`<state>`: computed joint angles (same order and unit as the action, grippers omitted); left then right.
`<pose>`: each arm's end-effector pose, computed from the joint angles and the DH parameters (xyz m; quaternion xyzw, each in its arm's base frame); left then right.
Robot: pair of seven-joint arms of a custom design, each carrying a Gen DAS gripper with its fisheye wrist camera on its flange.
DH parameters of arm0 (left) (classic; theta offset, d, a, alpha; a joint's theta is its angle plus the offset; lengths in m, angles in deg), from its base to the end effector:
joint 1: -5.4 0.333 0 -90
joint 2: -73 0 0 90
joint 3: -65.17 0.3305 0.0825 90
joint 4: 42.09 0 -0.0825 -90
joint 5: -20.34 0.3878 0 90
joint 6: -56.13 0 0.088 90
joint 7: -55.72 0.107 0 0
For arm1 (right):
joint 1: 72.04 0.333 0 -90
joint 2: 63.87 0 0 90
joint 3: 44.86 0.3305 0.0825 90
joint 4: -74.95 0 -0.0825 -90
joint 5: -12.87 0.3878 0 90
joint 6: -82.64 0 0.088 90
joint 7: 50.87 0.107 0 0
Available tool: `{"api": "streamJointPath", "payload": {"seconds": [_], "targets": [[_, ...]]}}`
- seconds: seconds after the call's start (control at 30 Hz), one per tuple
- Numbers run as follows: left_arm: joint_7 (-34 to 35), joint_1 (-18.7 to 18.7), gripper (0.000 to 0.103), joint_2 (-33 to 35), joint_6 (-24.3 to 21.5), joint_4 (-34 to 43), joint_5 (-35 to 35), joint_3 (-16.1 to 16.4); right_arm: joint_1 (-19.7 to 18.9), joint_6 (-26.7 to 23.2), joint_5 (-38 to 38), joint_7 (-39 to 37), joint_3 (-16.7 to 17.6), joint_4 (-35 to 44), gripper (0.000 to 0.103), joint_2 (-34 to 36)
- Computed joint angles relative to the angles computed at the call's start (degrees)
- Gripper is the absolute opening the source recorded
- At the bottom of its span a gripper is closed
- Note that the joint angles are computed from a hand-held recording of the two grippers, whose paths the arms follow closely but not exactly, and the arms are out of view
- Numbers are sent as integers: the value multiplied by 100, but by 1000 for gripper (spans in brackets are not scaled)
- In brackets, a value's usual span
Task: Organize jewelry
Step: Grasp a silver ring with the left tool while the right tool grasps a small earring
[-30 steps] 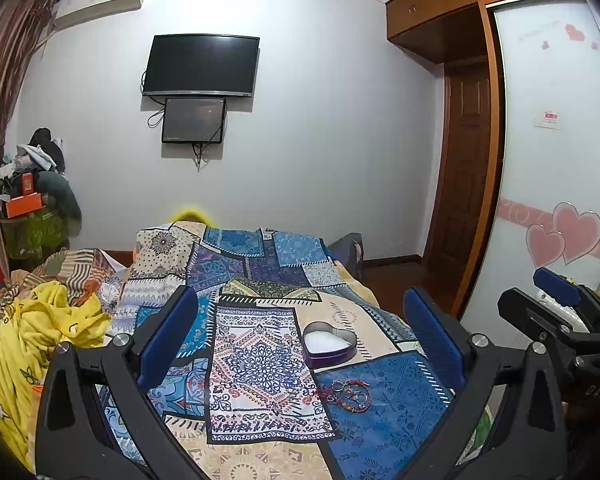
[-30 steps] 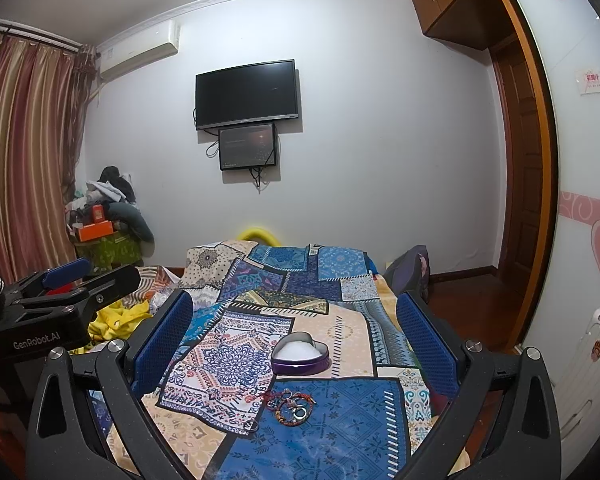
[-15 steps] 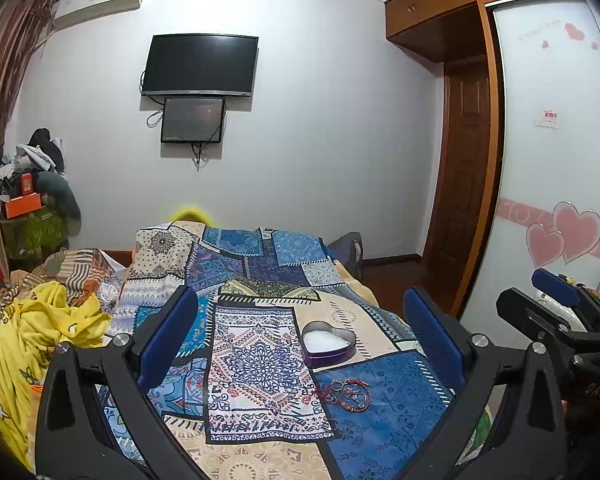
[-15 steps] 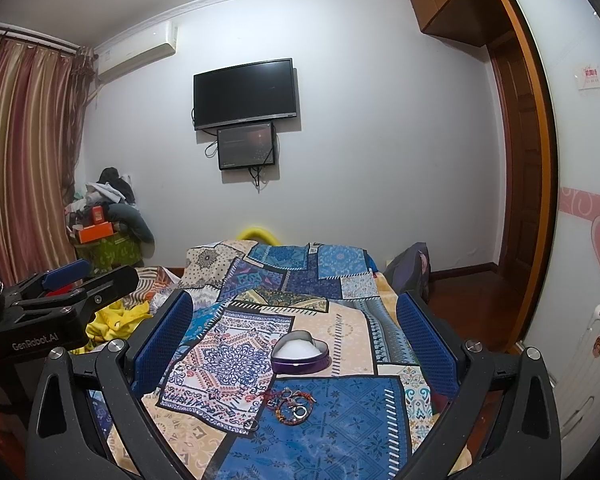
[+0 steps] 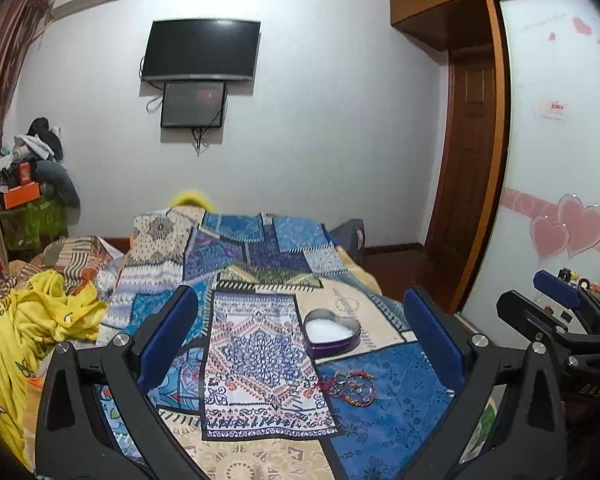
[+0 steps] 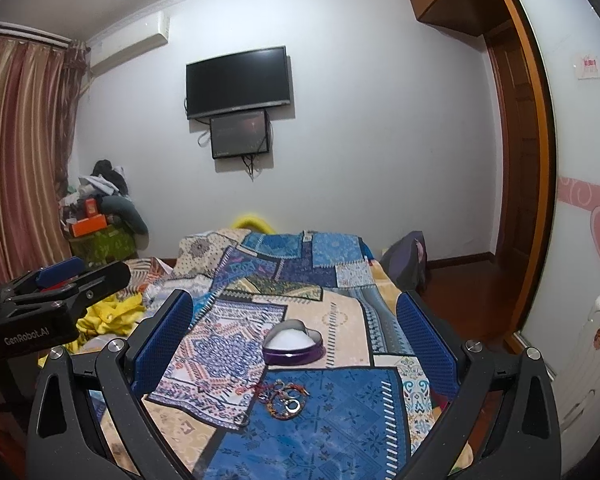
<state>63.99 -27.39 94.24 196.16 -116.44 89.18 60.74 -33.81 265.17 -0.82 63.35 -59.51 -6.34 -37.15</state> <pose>0.5880 -0.4295 0.6421 -0.6117 0.5352 -0.4273 0.3960 0.6463 0.3618 0.6088 -0.6490 0.4542 -0.3147 0.5230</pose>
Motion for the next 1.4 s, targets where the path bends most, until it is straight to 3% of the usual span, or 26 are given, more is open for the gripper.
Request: {"api": "streamJointPath", "payload": {"seconds": [0.23, 0.3, 0.53, 0.63, 0.77, 0.9, 1.0, 1.27, 1.4], "targets": [[628, 101, 103, 500, -348, 448, -898, 25, -803, -942, 204, -518, 1036, 580, 101, 401], [870, 160, 102, 646, -364, 551, -1241, 36, -918, -1093, 262, -644, 1194, 639, 101, 457], [2258, 498, 84, 1195, -220, 905, -2828, -148, -1174, -1708, 477, -1152, 1541, 936, 97, 749], [2856, 549, 77, 1421, -276, 1078, -3384, -226, -1348, -2062, 699, -1564, 1801, 1090, 84, 885], [3569, 564, 67, 1674, -389, 1309, -4035, -308, -1609, -2546, 1206, -2226, 2190, 1351, 56, 1099], [4152, 519, 55, 1808, -505, 1464, -4526, -313, -1745, -2891, 1717, -2817, 2426, 1600, 40, 1288], [4458, 525, 55, 1843, -411, 1436, -4839, -364, -1729, -3061, 1934, -3101, 2435, 1765, 34, 1393], [5055, 496, 33, 2200, -583, 1869, -5497, -441, -1659, -3768, 2322, -3637, 2454, 2706, 18, 1934], [5154, 452, 30, 2225, -512, 1879, -5572, -394, -1593, -4029, 2393, -3798, 2392, 3095, 14, 2149]]}}
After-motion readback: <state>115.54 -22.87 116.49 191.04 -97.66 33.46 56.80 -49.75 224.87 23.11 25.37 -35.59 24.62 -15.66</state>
